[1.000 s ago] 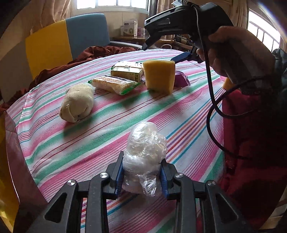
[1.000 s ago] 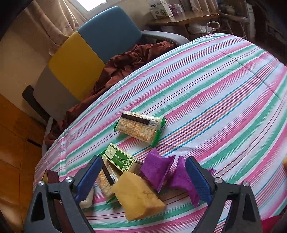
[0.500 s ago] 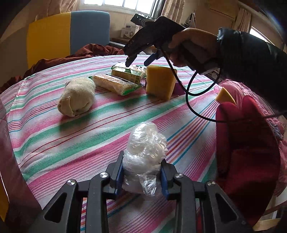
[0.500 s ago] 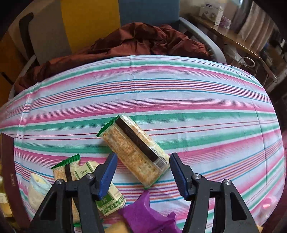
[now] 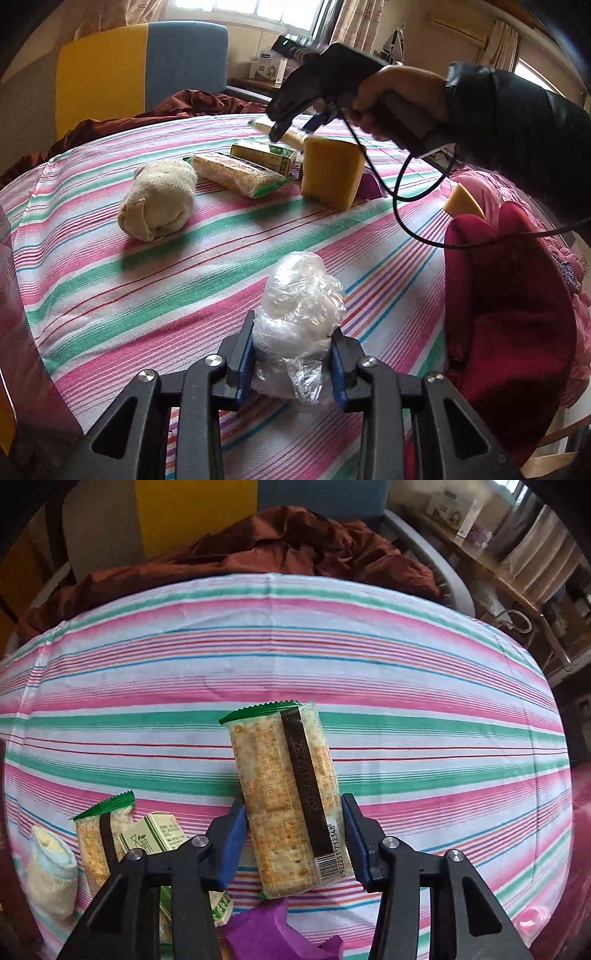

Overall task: Organize objects
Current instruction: 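Carry the wrapped item toward the tray with the left tool while the right tool grasps a cracker pack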

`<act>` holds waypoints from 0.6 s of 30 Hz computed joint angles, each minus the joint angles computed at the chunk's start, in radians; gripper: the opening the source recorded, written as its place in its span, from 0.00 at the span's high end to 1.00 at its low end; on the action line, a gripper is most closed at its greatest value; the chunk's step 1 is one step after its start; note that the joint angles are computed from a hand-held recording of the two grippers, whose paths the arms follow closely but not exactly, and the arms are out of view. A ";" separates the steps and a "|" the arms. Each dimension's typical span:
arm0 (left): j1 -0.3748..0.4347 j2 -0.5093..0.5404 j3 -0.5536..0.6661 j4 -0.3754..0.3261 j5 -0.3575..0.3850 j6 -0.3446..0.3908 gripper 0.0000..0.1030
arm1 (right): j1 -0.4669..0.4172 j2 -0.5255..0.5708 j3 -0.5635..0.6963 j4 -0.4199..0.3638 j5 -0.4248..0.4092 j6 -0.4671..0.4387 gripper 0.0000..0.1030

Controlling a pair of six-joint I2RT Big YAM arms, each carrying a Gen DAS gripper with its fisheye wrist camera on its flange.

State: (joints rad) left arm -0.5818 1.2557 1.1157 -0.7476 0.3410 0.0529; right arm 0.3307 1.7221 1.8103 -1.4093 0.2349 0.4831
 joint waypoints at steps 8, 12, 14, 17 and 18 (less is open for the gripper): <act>-0.016 -0.013 -0.003 -0.008 -0.052 0.011 0.68 | 0.103 -0.172 -0.050 0.138 0.029 0.020 0.53; -0.009 -0.035 -0.002 -0.047 -0.072 0.019 0.68 | 0.209 -0.161 -0.058 0.192 -0.069 0.003 0.52; 0.002 -0.050 -0.001 -0.072 -0.067 0.010 0.68 | 0.257 -0.147 -0.083 0.213 -0.092 0.017 0.52; 0.027 -0.084 -0.008 -0.093 -0.059 -0.001 0.69 | 0.307 -0.129 -0.125 0.223 -0.093 0.073 0.52; 0.033 -0.095 -0.009 -0.096 -0.056 -0.004 0.69 | 0.317 -0.137 -0.153 0.237 -0.101 0.097 0.52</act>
